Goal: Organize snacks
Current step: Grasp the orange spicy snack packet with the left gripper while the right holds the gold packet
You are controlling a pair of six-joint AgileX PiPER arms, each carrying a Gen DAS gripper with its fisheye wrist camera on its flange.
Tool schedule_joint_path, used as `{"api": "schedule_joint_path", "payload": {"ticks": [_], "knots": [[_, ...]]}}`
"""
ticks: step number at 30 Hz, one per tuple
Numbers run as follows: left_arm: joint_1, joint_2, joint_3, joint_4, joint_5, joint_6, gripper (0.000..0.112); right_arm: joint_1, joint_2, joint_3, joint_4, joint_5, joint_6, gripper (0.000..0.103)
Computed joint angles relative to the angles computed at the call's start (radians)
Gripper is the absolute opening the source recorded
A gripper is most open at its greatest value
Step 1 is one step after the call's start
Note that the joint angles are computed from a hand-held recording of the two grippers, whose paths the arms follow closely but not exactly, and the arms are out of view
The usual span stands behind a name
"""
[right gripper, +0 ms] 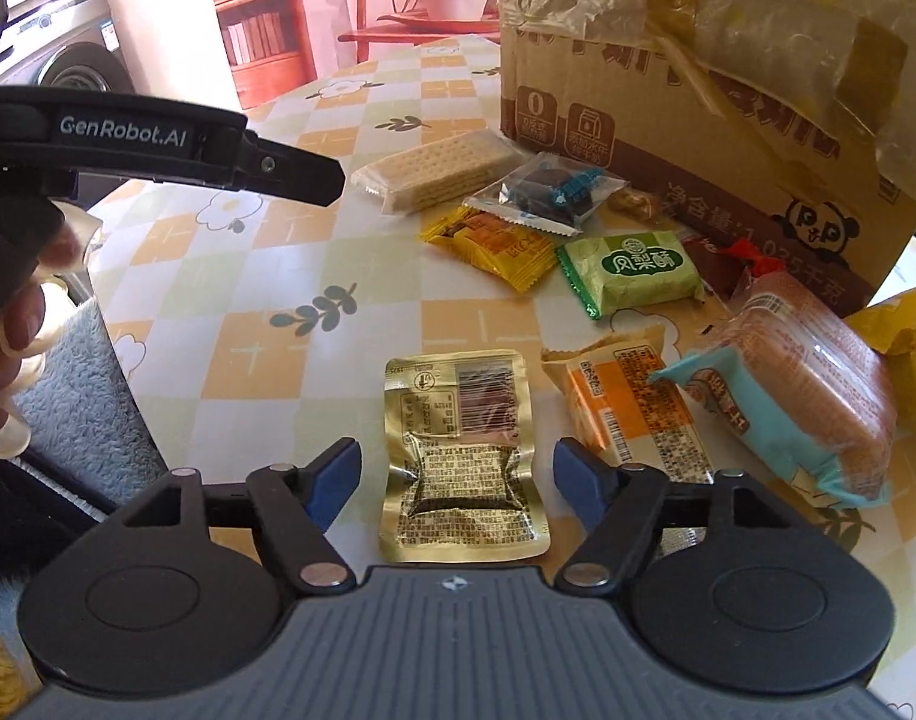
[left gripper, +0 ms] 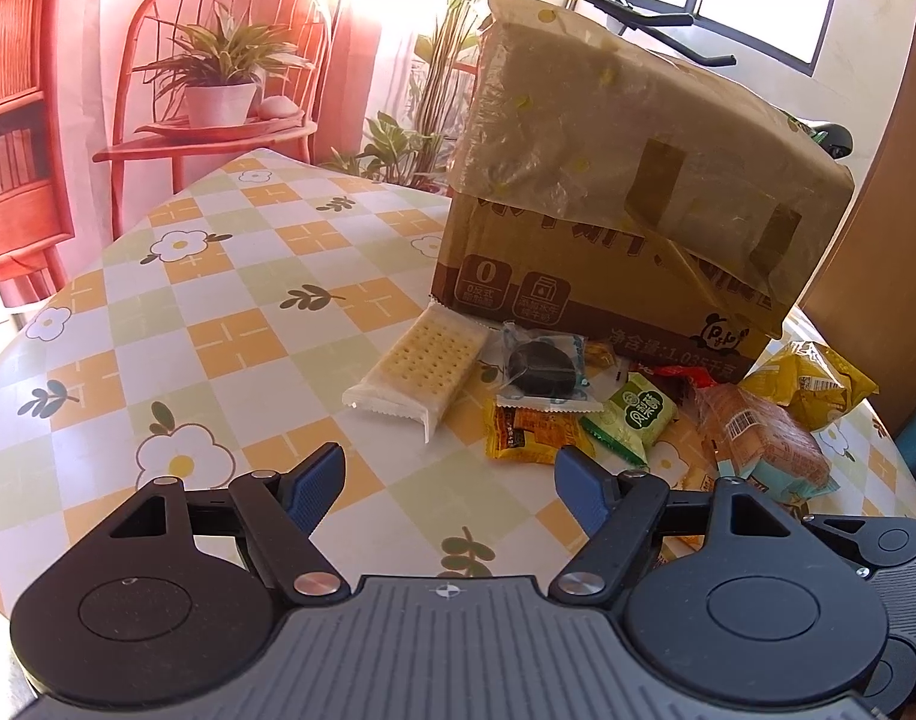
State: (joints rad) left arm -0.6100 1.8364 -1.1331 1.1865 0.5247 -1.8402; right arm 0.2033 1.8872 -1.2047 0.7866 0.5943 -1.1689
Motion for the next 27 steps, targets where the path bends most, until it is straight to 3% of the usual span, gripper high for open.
{"api": "schedule_joint_path", "payload": {"ticks": [3, 6, 11, 19, 27], "knots": [[0.004, -0.002, 0.005, 0.002, -0.002, -0.008, 0.078, 0.018, -0.012, 0.037, 0.009, -0.058, -0.036, 0.072], [0.005, 0.000, 0.004, -0.002, -0.004, -0.005, 0.079, 0.003, -0.023, 0.062, 0.076, -0.069, -0.110, 0.055], [0.007, 0.000, 0.004, -0.003, -0.011, 0.001, 0.079, -0.024, -0.036, 0.080, 0.190, -0.059, -0.211, 0.042], [0.013, -0.006, 0.010, 0.002, -0.006, -0.017, 0.078, -0.052, -0.055, 0.074, 0.372, -0.027, -0.352, 0.041], [0.039, 0.026, -0.032, -0.031, -0.051, 0.066, 0.072, -0.082, -0.077, 0.033, 0.482, -0.071, -0.450, 0.041]]}}
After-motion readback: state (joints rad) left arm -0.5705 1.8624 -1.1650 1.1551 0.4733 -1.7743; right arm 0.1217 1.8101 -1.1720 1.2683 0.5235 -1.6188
